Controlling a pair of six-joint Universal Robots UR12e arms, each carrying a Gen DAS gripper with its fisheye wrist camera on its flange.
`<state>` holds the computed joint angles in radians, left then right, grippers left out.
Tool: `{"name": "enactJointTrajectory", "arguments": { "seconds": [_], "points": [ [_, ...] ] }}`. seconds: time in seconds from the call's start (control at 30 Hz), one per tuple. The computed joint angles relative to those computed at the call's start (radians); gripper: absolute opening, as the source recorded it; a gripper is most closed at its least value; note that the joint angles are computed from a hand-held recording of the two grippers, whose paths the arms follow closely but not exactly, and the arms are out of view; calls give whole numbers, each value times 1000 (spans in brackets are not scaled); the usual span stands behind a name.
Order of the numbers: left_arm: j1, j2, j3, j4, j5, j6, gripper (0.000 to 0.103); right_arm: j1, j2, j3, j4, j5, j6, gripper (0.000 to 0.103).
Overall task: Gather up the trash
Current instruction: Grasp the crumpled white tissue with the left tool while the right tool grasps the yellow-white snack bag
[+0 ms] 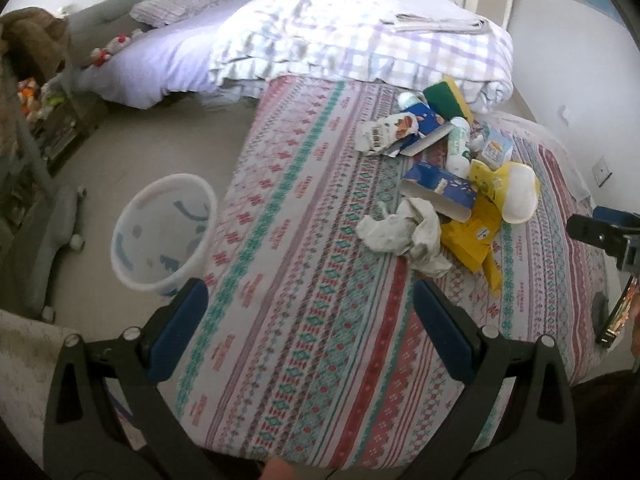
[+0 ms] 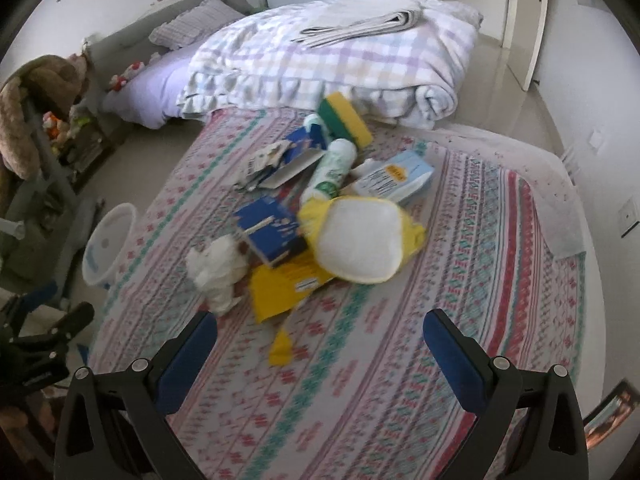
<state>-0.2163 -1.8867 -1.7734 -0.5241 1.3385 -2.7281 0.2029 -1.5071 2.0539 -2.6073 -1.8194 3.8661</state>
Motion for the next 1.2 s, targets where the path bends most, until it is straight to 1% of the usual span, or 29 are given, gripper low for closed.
{"name": "enactJointTrajectory", "arguments": {
  "seconds": [0.03, 0.07, 0.1, 0.13, 0.17, 0.27, 0.33, 0.37, 0.4, 0.43, 0.6, 0.63, 0.73, 0.77, 0.8, 0.87, 0.93, 1.0, 1.03, 1.2],
  "points": [
    [-2, -7, 13, -27, -14, 14, 102, -12, -2, 1, 9, 18, -2, 103],
    [-8, -16, 28, -51, -21, 30, 102, -29, -3, 2, 25, 48, -4, 100],
    [-14, -24, 38, -58, -24, 47, 102, -43, -2, 2, 38, 71, -6, 98],
    [-19, -29, 41, -56, -30, 61, 102, -53, 0, 5, 39, 85, -4, 98],
    [-25, -38, 47, -52, -38, 80, 102, -67, 4, 11, 24, 101, 1, 98],
    [-34, -57, 53, -45, -69, 95, 102, -95, 11, 32, -25, 141, 22, 98],
    [-41, -74, 70, -74, -86, 94, 102, -115, 20, 41, -44, 172, 36, 98],
    [-46, -86, 89, -110, -94, 92, 101, -127, 25, 46, -59, 188, 42, 98],
    [-50, -98, 106, -140, -111, 87, 101, -134, 28, 49, -70, 195, 46, 98],
    [-54, -107, 117, -150, -121, 81, 99, -143, 31, 52, -85, 200, 53, 98],
    [-72, -143, 150, -165, -120, 77, 93, -177, 40, 51, -96, 190, 54, 98],
    [-75, -152, 162, -181, -121, 72, 90, -190, 41, 60, -118, 216, 73, 98],
    [-81, -179, 200, -241, -135, 45, 77, -230, 45, 90, -190, 312, 155, 98],
    [-82, -185, 206, -251, -136, 41, 72, -237, 46, 98, -213, 327, 183, 98],
    [-86, -192, 213, -258, -132, 36, 69, -240, 46, 101, -223, 330, 195, 98],
    [-91, -201, 228, -297, -128, 35, 56, -249, 46, 111, -258, 334, 236, 98],
    [-91, -208, 239, -342, -137, 30, 48, -253, 48, 116, -289, 342, 271, 98],
    [-91, -205, 237, -346, -143, 31, 42, -257, 52, 122, -312, 361, 298, 98],
    [-91, -203, 236, -345, -145, 38, 35, -261, 59, 123, -324, 381, 316, 98],
    [-84, -186, 223, -328, -148, 52, 33, -276, 88, 129, -360, 440, 387, 98]
  ]
}}
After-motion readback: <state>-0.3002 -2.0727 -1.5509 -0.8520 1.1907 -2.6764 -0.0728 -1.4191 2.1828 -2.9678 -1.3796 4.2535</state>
